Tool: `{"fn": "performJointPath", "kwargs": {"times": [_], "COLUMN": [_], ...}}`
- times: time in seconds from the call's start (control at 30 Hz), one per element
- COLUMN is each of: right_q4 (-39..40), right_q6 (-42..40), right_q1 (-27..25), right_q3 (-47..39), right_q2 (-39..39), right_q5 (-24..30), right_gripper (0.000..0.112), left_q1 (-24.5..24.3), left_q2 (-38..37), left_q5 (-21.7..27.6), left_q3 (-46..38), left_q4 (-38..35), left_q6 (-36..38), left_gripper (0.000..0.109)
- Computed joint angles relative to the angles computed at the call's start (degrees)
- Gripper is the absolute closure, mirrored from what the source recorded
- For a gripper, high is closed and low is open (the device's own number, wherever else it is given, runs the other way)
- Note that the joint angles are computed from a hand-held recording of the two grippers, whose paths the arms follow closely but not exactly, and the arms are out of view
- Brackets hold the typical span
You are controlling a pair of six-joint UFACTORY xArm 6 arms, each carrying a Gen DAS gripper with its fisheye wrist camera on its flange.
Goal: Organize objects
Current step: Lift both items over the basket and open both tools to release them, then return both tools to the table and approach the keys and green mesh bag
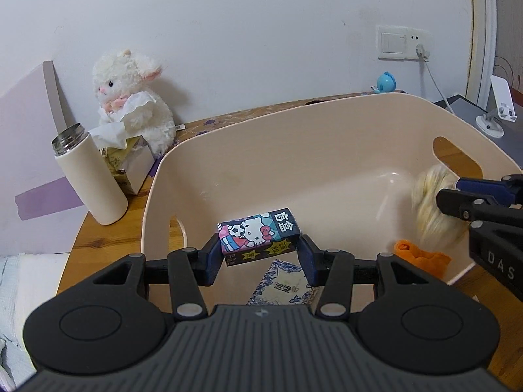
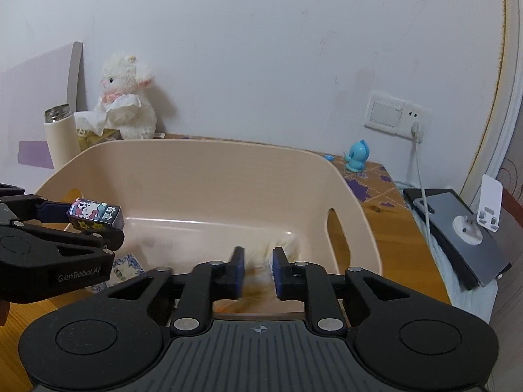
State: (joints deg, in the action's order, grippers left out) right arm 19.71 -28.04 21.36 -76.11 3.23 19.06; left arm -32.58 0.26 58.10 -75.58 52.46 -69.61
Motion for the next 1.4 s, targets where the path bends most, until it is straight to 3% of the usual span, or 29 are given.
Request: {"fn": "performJointPath", "kwargs": {"times": [0.03,0.1,0.17,0.47,0.87,1.17,1.4], "right_q4": [1.11,0.7,-0.04,5.19,7.93,4.96,5.84], "right_q6": [-1.18,-1.54,-1.78,-7.02,-9.2,-5.91,-5.83], "right_q1": [-0.06,-0.15,-0.14,-0.92,-1.6,-1.37,-0.56], "right_q3": [0.35,1.56,3.17,9.24,19.22,25.3,25.25], "right_q2": [-0.49,-1.81,-3.36,-11.14,-20.83,-23.28,-21.81], "right_q5": [-0.03,-1.0,-2.76,-3.88,-2.75,0.09,2.69], "right_gripper": [0.072,0.061,0.054,0.036,0.031,0.032,0.034], "left_q1": [-0.25,-0.85,-1.69,-5.97,-12.26,-12.64,-11.32], "left_q2": [-0.12,-0.54,-1.26,-4.34,-11.25,-14.94,-16.06], "left_q5": [0.13,0.45,1.01,5.92,10.05,8.51,5.9], "left_q3": [0.01,0.09,0.46,1.2,7.46,14.89,19.2], "left_q4": [0.19,0.89,2.4,5.1,6.31,2.99,0.39], "left_q6": [-0.16,-0.88,-1.95,-3.25,-7.13,-10.13,-11.42], "left_gripper": [0.054,0.034,0.027,0.023,0.022,0.022,0.022]}}
